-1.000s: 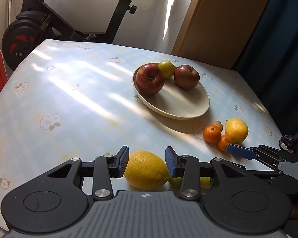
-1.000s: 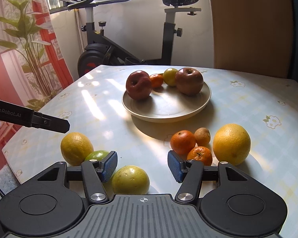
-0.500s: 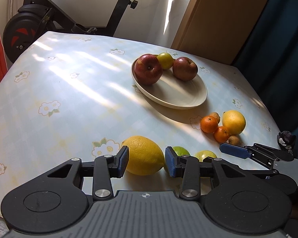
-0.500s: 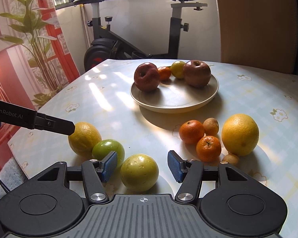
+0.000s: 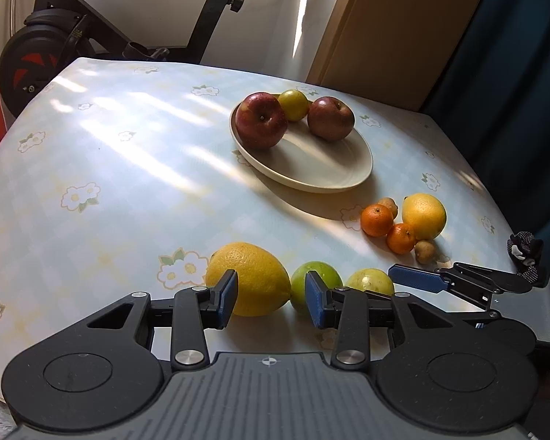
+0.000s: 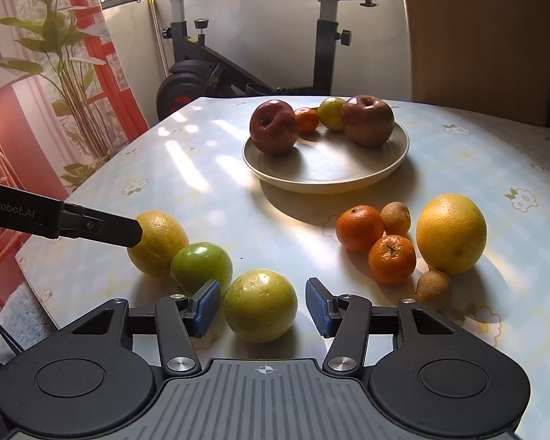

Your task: Organize fruits

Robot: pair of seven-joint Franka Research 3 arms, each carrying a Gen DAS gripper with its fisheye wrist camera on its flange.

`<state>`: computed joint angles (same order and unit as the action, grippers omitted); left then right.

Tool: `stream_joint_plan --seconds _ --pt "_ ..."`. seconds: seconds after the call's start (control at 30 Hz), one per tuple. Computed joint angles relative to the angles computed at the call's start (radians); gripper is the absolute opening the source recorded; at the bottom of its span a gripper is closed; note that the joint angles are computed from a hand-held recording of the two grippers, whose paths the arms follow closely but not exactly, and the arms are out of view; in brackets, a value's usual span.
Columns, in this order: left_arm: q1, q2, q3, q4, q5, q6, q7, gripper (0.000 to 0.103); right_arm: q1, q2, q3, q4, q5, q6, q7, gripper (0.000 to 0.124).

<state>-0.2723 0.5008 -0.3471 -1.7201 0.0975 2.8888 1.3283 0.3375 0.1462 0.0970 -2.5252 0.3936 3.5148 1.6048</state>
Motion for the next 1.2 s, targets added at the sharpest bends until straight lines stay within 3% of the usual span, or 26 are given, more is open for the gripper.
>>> stream_joint_plan --seconds 0.37,0.43,0.57,0.73,0.97,1.2 --pt "0.117 0.06 -0.172 0.048 -0.194 -0.097 0.228 0.041 -0.066 0.007 0.028 -0.01 -0.146 -0.002 0.121 0.043" --pt "0.108 0.072 -0.166 0.069 -0.222 -0.128 0.245 0.041 -0.068 0.007 0.025 -0.012 -0.158 0.0 0.124 0.043" --pt "0.089 0.087 -0.145 0.099 -0.268 -0.171 0.256 0.041 0.02 0.001 -0.027 -0.012 0.004 0.007 -0.001 0.042" --pt "0.061 0.108 -0.119 0.136 -0.289 -0.2 0.255 0.041 0.035 -0.007 -0.033 -0.027 0.093 0.03 -0.063 0.042" --pt "0.013 0.152 -0.071 0.213 -0.272 -0.245 0.181 0.043 0.004 -0.007 -0.015 -0.039 0.068 0.046 -0.039 0.042" --pt "-0.045 0.164 -0.019 0.244 -0.183 -0.214 0.117 0.043 0.011 -0.009 -0.014 -0.037 0.092 0.045 -0.06 0.042"
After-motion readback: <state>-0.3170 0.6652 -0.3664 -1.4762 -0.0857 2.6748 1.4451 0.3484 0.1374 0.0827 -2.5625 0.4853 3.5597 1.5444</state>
